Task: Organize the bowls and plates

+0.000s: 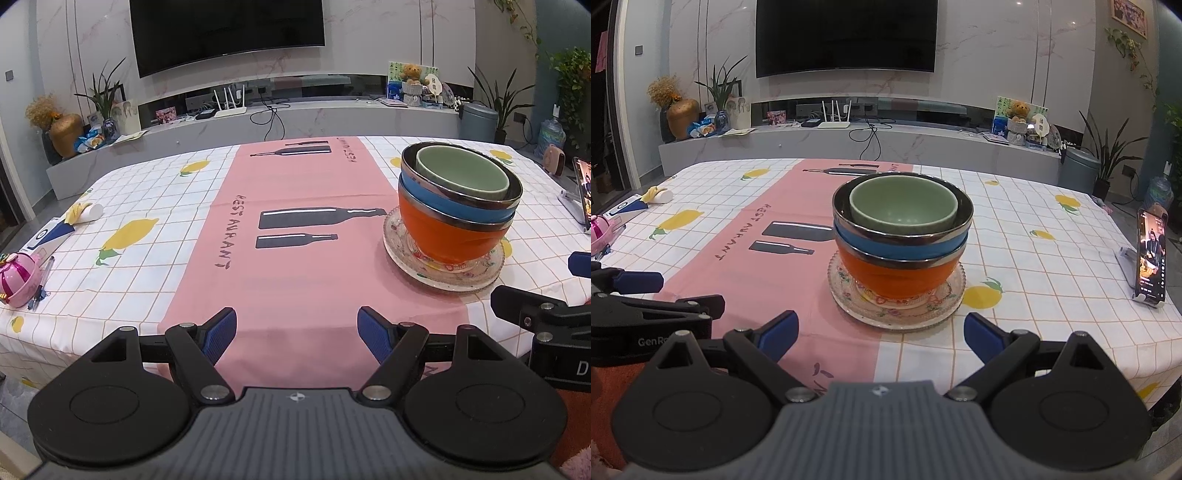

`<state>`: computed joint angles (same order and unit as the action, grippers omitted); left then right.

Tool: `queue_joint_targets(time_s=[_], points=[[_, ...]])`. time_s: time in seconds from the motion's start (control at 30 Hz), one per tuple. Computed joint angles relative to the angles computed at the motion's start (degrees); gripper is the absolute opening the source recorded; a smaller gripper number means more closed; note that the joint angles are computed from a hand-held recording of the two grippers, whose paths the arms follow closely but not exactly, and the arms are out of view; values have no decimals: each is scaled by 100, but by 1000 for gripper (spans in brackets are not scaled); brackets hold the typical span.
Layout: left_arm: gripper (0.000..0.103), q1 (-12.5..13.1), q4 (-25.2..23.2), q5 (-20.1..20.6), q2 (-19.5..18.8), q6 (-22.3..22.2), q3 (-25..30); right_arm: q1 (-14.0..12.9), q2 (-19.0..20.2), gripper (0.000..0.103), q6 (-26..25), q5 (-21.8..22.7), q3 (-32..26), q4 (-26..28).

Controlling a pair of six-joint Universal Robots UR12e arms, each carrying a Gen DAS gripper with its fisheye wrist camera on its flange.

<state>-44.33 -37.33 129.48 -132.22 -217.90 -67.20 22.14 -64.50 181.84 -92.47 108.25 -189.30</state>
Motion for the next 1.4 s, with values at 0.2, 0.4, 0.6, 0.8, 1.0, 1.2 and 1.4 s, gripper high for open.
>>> queue_joint_targets(time_s=[0.2, 0.4, 0.6, 0.8, 1.0, 1.2, 1.4], points=[[88, 6, -15, -14, -1, -33, 4, -5, 9, 94, -5, 29, -8, 19], [88, 12, -27, -31, 3, -43, -3, -7, 19, 94, -61, 74, -17, 31], [88, 14, -34, -40, 6, -55, -13, -8, 25, 94, -73, 80, -19, 26], [88, 14, -34, -37, 7, -62, -16, -12, 25, 94, -91, 104, -20, 32], [88, 15, -30, -39, 8, -55, -18, -11, 24, 94, -93, 108, -19, 32], [88, 17, -56, -45, 12, -73, -21, -12, 24, 94, -93, 127, -24, 46], [88, 15, -53, -40, 17, -70, -34, -14, 26, 94, -94, 138, -27, 48]])
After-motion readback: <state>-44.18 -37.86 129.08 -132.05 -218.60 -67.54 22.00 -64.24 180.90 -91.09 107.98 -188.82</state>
